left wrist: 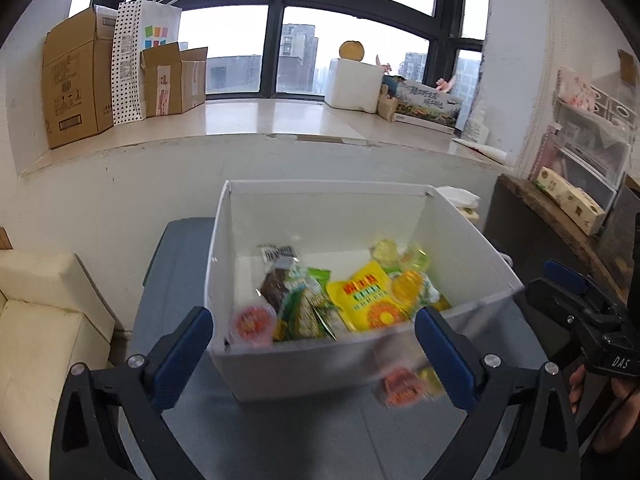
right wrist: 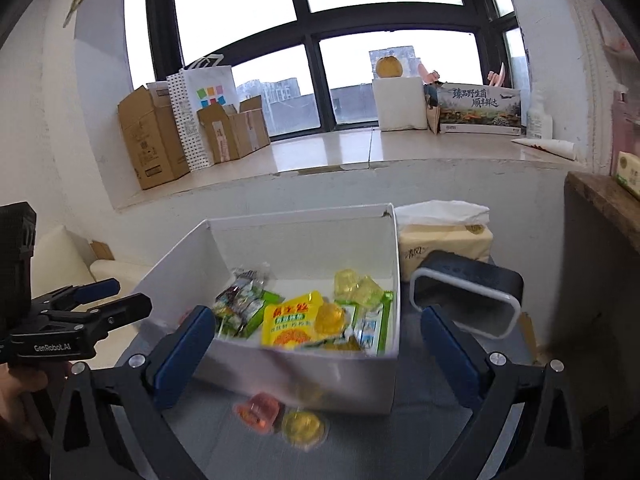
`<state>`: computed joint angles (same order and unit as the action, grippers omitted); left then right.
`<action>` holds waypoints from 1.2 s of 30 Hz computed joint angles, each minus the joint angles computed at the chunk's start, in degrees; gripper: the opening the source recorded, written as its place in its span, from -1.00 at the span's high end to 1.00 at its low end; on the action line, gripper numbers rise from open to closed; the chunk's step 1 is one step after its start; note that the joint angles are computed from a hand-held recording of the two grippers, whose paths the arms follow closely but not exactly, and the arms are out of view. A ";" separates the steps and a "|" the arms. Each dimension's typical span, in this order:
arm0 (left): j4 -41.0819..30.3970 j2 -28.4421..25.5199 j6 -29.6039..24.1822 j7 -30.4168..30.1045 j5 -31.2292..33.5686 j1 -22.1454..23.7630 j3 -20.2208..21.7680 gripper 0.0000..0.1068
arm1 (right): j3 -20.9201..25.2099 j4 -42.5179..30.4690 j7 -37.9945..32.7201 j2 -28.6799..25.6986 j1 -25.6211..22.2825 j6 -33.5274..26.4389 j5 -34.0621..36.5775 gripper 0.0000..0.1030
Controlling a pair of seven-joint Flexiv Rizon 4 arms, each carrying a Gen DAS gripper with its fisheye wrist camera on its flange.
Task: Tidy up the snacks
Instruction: 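Carry both jelly cups into the white box and open both tools, then withdraw both tools from the box toward the last jelly cups, then grasp a clear yellow jelly cup with the right tool while the left grasps a pink cup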
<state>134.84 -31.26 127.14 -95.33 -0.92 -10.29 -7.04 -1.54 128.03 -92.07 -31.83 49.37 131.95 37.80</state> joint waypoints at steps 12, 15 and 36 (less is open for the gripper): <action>12.77 -5.33 19.96 -4.22 -1.08 -8.13 1.29 -0.93 | 7.44 6.49 4.16 -6.23 2.09 10.41 4.37 -1.00; 13.79 -6.90 21.18 -5.18 -2.16 -8.77 1.05 -0.93 | 6.22 5.67 3.73 -8.10 2.92 7.37 3.27 -1.00; 14.97 -10.59 22.62 -8.35 -0.15 -5.99 0.71 -0.93 | -4.14 -0.21 12.03 -11.05 3.14 -11.10 -11.24 0.25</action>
<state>149.81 -41.85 149.76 -103.68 -1.07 -16.28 -6.33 -5.68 127.82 -80.04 -42.88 52.50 120.85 26.56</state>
